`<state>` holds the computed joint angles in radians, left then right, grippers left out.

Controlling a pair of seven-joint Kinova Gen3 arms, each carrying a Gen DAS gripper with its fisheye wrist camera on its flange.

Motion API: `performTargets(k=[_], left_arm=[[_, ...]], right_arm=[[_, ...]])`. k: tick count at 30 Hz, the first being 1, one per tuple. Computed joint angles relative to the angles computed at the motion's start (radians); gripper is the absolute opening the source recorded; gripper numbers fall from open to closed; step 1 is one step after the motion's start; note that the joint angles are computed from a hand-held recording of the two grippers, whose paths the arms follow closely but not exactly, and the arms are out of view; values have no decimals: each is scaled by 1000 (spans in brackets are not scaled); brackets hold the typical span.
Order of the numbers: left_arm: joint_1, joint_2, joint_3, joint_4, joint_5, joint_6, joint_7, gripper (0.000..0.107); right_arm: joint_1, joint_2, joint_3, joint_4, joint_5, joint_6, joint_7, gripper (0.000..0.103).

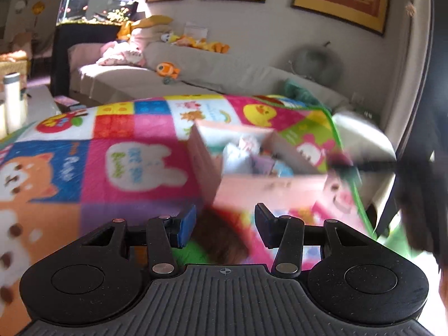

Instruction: Organize objects

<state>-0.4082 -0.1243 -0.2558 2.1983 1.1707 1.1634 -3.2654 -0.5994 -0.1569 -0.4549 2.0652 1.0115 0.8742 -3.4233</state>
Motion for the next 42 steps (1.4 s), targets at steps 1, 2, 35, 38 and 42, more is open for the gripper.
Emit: performTargets(k=[1, 2, 35, 38, 42], left_arm=[[-9, 2, -22, 10, -10, 9, -21, 51], [-9, 9, -52, 18, -18, 17, -34, 51], [266, -101, 93, 107, -68, -546, -313, 58], [255, -62, 181, 74, -109, -624, -196, 57], [77, 25, 344, 0, -138, -545, -33, 56]], right_arm=[[16, 11, 46, -27, -18, -41, 24, 49], [31, 26, 93, -55, -41, -81, 56, 49], [-315, 158, 21, 118, 155, 75, -375, 89], [-322, 158, 16, 131, 171, 78, -416, 91], [-342, 163, 5, 141, 194, 122, -469, 99]])
